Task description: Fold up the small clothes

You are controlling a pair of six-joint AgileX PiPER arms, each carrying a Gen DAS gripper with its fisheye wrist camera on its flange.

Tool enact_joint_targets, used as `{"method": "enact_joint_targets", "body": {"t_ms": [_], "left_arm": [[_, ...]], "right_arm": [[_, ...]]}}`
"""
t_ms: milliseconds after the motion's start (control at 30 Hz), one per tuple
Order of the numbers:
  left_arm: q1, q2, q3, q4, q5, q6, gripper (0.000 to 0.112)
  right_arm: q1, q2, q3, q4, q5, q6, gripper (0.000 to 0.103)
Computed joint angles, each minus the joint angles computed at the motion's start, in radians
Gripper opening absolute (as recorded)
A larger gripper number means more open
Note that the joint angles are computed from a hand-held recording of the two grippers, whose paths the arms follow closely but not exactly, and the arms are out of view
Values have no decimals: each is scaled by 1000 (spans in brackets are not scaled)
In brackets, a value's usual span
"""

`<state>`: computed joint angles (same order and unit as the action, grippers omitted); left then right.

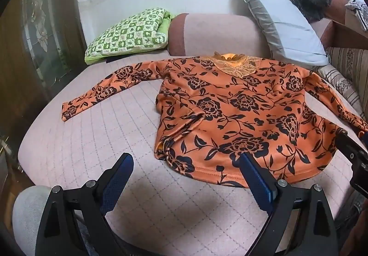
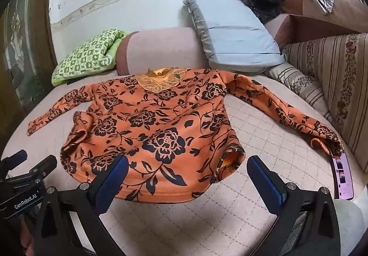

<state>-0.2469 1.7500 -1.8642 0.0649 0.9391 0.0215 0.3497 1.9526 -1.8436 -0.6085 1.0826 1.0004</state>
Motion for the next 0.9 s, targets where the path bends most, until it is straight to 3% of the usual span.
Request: {"method": "enact_joint_targets", "body": {"t_ms": [400, 900], "left_arm": [[3, 19, 19, -14, -30, -2, 94], [-11, 14, 46, 11, -59, -16, 94]], "right_arm": [[-51, 35, -17, 135, -31, -65, 103], [-71, 4, 12, 149, -48, -34, 102]]}}
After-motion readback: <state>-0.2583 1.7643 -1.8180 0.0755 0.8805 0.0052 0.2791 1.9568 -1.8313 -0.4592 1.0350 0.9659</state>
